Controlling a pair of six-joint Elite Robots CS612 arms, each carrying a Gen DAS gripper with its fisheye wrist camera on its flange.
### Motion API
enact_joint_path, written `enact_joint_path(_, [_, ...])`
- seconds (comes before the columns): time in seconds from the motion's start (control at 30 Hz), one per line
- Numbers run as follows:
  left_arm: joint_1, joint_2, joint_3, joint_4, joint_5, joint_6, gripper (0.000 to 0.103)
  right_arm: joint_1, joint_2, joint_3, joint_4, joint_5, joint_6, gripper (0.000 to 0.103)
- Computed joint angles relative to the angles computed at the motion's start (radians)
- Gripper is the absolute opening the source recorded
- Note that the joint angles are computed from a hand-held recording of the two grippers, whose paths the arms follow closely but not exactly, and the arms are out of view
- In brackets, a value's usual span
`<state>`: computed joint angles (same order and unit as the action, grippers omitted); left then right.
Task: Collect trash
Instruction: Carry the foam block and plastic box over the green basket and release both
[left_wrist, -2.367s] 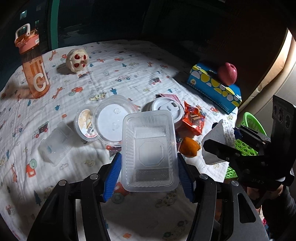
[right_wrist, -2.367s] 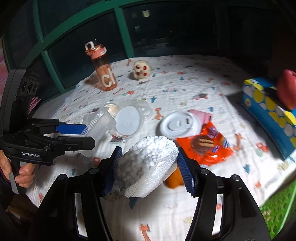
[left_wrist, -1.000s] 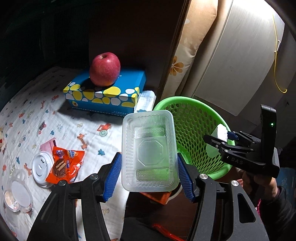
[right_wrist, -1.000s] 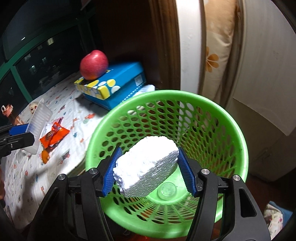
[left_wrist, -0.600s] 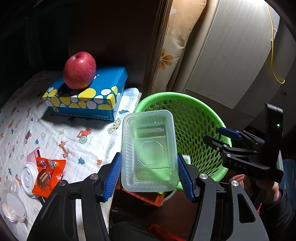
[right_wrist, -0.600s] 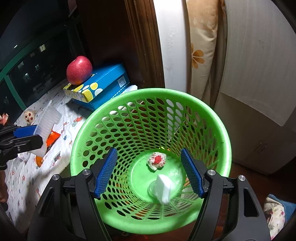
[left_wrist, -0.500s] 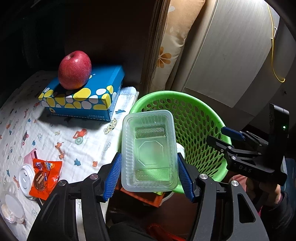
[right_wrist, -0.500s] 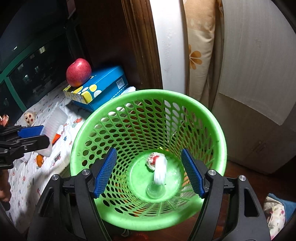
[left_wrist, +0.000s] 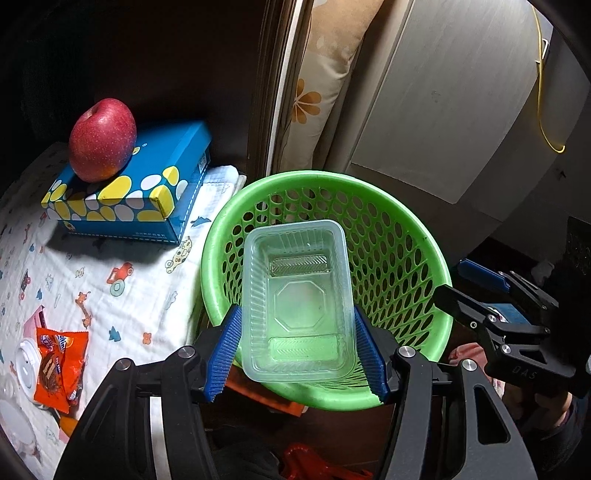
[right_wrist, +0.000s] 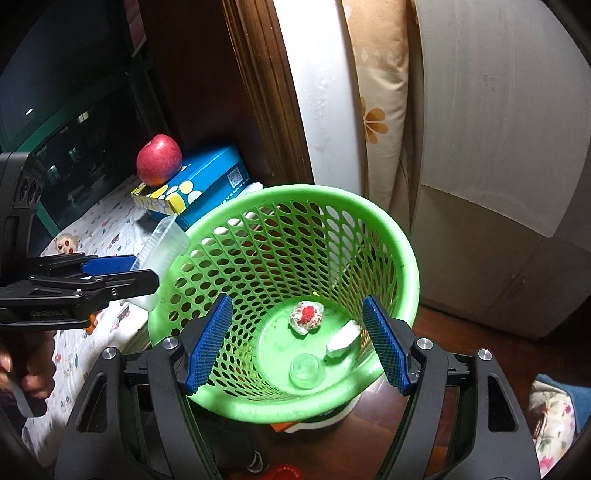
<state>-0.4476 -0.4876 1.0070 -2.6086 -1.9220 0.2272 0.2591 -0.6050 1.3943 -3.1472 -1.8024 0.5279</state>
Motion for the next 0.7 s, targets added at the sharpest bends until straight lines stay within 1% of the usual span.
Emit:
enact_joint_path(0.1, [-0.002,0.001,-0.001,0.002,-0.012,-0.005,0.060,0.000,-0.003,0.009,-0.010,0.005,0.005,0.073])
enact_joint_path(0.13, [-0.003,0.000,0.000,0.000,-0.011,-0.006,0.064,0.001,-0.004,0.010,-0.011,0.005,0.005,0.073])
enact_joint_path(0.33, [0.001,-0.007,0.019,-0.018,-0.014,-0.015,0.064,0.004,-0.007,0.018,-0.022,0.011,0.011,0.073])
enact_joint_path(0.5, [0.012,-0.020,0.042,-0.044,-0.002,-0.030,0.064,0.011,-0.005,0.013,-0.032,0.024,0.008,0.073])
enact_joint_path(0.57, [0.015,-0.028,0.057,-0.057,0.014,-0.036,0.064,0.014,-0.002,0.006,-0.035,0.032,0.004,0.073])
enact_joint_path(0.6, [0.018,-0.033,0.066,-0.066,0.024,-0.040,0.065,0.017,-0.001,0.002,-0.035,0.035,0.002,0.076])
enact_joint_path(0.63, [0.022,-0.036,0.073,-0.075,0.028,-0.045,0.068,0.020,0.002,-0.004,-0.036,0.036,-0.001,0.077])
enact_joint_path(0.7, [0.029,-0.042,0.087,-0.091,0.041,-0.053,0.068,0.025,0.007,-0.015,-0.035,0.039,-0.013,0.078])
